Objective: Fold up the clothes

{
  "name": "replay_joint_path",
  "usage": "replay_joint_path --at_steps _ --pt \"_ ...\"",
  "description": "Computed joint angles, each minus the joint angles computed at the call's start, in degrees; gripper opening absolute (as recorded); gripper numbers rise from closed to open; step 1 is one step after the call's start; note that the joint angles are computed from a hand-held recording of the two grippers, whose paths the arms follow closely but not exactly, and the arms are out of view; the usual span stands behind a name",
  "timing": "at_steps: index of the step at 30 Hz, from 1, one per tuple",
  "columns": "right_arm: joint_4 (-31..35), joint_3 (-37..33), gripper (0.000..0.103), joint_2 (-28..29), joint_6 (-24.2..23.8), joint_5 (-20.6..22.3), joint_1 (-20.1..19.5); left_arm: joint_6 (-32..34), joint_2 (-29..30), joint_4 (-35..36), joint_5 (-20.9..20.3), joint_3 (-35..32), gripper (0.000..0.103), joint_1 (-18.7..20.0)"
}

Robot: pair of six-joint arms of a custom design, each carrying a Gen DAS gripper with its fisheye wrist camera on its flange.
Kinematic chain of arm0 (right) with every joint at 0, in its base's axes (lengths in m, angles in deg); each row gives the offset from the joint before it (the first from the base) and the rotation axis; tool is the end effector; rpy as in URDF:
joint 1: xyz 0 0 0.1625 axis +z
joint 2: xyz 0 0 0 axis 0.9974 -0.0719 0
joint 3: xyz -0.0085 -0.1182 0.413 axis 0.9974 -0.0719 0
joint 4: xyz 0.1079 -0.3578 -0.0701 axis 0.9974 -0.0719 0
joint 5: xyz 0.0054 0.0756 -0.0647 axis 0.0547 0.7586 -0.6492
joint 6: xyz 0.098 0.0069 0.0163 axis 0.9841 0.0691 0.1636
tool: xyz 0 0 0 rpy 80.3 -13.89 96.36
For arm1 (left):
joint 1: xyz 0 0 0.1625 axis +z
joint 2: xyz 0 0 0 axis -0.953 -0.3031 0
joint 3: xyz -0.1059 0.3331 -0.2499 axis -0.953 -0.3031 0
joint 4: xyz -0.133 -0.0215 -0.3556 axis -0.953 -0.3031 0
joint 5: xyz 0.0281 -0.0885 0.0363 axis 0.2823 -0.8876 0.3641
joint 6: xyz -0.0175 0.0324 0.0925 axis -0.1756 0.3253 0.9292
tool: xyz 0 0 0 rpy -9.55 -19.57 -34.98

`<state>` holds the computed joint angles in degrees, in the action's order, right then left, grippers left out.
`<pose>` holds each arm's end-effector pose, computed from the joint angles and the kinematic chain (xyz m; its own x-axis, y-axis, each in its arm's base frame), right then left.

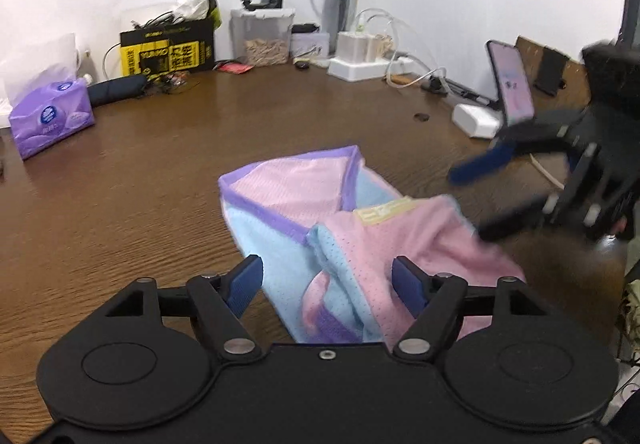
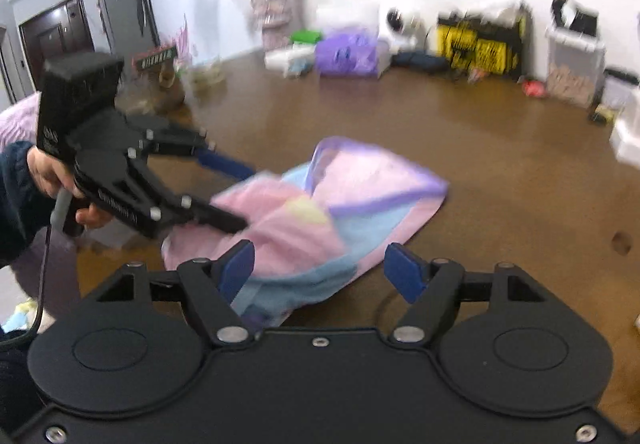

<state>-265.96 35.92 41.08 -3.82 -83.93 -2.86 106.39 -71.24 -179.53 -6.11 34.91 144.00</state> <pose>0.0593 -0.5220 0.0514 -0.8125 -0.2429 0.5300 -0.5471 0.6319 -0.5491 -0.0966 -0.7024 0.0670 -0.3520 0.9199 -0.1728 0.9289 0.3207 -0.1850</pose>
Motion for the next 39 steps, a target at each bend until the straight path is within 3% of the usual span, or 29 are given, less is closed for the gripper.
replay_joint_path --at_steps 4,6,7,9,11,13,16,18,19,20,21,22,24,27,31,33,36,37,39 --pt "2.6 -3.3 0.057 1.3 3.4 0.8 -1.0 -5.3 3.1 10.6 -2.7 -7.7 0.069 0.0" --pt "2.9 -4.2 0.039 1.7 4.6 0.9 -1.6 -5.8 4.4 15.3 -3.0 -10.4 0.043 0.2" --pt "3.2 -4.8 0.035 2.0 4.7 0.7 -1.5 -6.3 4.5 16.0 -3.3 -10.6 0.018 0.4" --pt "2.1 -4.9 0.017 2.5 4.4 0.1 -1.0 -8.2 3.8 14.5 -3.9 -9.1 0.015 0.8" --pt "1.1 -4.4 0.016 2.6 3.4 1.2 -0.6 -8.3 1.3 9.9 -5.2 -5.1 0.012 1.1" --pt "0.4 -3.6 0.016 2.3 2.0 2.5 -0.2 -8.5 -0.9 6.7 -6.2 -1.9 0.012 1.3" --pt "3.2 -5.5 0.017 2.3 1.1 1.7 0.5 -10.2 -1.1 4.5 -3.0 -0.6 0.013 1.4" --pt "6.1 -7.6 0.035 2.9 0.6 -1.3 1.0 -11.1 -0.5 3.9 -0.9 -0.6 0.018 1.4" --pt "6.9 -8.8 0.041 3.6 0.2 -3.8 1.5 -11.8 -0.4 1.5 0.1 0.4 0.035 1.5" --pt "6.4 -9.4 0.051 4.1 0.1 -5.5 1.9 -11.9 -0.5 0.3 0.5 0.9 0.057 1.4" --pt "5.9 -9.9 0.06 4.6 0.0 -6.9 2.2 -11.9 -1.0 -2.9 1.3 2.2 0.067 1.2" --pt "4.7 -9.6 0.065 4.6 -0.5 -7.3 2.4 -11.7 -1.6 -5.9 1.2 3.2 0.074 1.1" --pt "-0.6 -7.6 0.073 3.9 -2.3 -7.1 3.1 -10.6 -2.3 -7.0 -0.9 2.5 0.075 1.1" --pt "-4.0 -5.2 0.074 1.2 -1.8 -5.6 3.1 -11.5 -0.5 -7.3 -0.4 -1.8 0.086 0.4" --pt "-0.6 -9.7 0.074 0.4 0.7 -8.2 1.6 -12.7 8.6 -0.9 6.4 -15.5 0.083 -1.0" --pt "3.5 -12.5 0.062 0.6 3.1 -9.1 0.7 -12.6 11.6 2.6 9.2 -20.1 0.079 -1.6" --pt "9.5 -16.1 0.048 1.0 7.0 -8.4 -0.4 -12.8 13.8 7.5 9.1 -24.2 0.077 -1.5" --pt "10.5 -17.0 0.045 1.3 7.7 -8.4 -0.6 -12.7 14.3 8.5 8.7 -25.0 0.074 -1.3" --pt "11.4 -18.5 0.031 2.2 7.7 -8.8 -0.8 -12.6 15.0 10.3 7.9 -26.3 0.049 -1.1"
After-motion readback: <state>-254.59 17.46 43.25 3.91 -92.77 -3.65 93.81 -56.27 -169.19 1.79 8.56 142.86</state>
